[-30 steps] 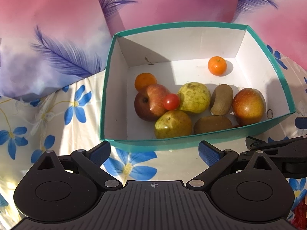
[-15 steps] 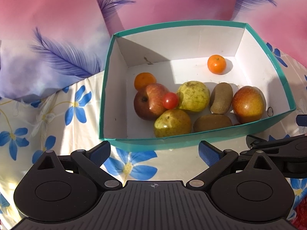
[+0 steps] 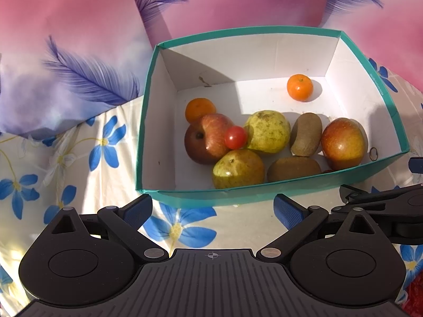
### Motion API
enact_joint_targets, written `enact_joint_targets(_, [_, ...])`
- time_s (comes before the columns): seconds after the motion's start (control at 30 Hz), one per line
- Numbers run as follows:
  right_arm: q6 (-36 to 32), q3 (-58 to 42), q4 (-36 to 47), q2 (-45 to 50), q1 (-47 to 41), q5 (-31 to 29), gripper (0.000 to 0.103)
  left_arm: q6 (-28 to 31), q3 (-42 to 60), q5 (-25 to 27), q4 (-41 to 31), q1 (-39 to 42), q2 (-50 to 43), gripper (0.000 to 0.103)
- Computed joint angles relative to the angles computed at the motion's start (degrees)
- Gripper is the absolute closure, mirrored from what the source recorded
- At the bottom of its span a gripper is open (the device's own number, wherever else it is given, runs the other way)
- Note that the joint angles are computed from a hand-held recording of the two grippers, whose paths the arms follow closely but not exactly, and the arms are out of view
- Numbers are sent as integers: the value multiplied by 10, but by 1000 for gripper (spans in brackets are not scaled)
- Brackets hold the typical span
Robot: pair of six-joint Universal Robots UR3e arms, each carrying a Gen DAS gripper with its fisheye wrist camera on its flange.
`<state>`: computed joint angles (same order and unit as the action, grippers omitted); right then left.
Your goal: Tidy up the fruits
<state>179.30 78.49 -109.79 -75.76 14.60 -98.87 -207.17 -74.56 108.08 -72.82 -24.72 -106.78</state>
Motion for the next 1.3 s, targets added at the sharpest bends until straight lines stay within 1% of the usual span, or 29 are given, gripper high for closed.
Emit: enact_joint_targets(1.3, [-2, 3, -2, -2, -1, -1, 0, -4, 4, 4, -6, -2, -4, 2])
